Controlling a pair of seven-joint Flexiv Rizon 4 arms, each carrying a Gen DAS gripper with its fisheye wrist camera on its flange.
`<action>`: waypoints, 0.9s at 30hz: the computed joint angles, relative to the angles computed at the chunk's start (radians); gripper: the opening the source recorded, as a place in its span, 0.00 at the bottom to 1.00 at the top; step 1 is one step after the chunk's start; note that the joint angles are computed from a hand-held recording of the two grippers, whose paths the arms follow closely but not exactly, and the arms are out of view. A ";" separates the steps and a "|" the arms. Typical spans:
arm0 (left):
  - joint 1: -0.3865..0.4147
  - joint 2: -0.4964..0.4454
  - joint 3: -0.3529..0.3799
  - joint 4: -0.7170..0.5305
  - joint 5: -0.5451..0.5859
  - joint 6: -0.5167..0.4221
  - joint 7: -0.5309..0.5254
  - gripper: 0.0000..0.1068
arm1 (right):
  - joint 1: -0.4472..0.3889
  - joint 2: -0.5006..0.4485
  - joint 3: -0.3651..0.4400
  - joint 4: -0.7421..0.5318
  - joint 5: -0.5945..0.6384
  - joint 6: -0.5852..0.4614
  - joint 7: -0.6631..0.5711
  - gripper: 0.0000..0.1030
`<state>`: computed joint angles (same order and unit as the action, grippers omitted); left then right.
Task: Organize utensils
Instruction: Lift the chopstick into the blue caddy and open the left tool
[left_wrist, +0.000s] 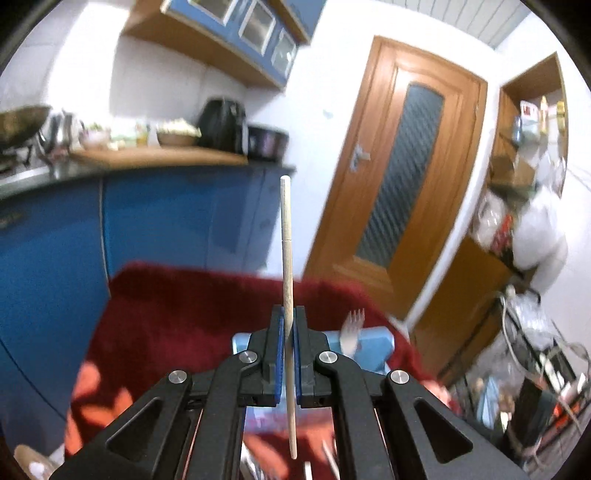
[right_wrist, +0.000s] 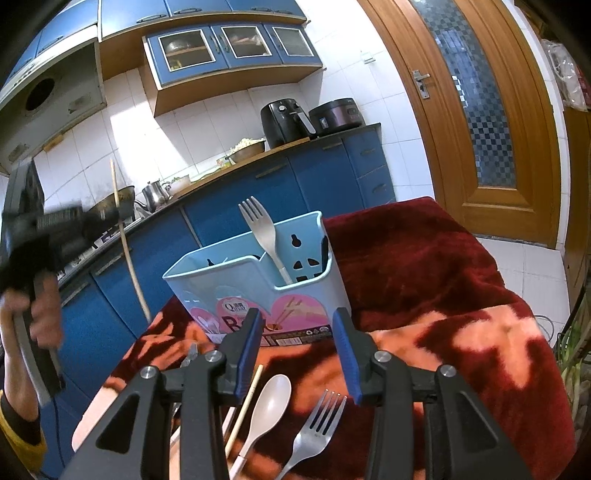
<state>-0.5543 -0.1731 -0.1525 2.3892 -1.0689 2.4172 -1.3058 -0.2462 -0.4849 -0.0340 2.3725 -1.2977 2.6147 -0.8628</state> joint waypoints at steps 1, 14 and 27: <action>0.003 -0.005 0.005 -0.012 0.005 0.025 0.000 0.04 | -0.001 -0.004 -0.001 -0.002 -0.002 0.001 0.002 0.42; 0.057 -0.195 0.014 -0.135 0.005 0.157 0.062 0.04 | -0.008 -0.022 -0.011 -0.021 -0.030 0.006 0.043 0.42; 0.030 -0.204 0.011 -0.064 -0.049 0.065 0.039 0.18 | -0.011 -0.015 -0.013 -0.010 -0.025 0.002 0.033 0.43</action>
<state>-0.5240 -0.3772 -0.1417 2.3251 -1.1174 2.4820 -1.2669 -0.2570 -0.5002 -0.0466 2.3625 -1.3224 2.6168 -0.8302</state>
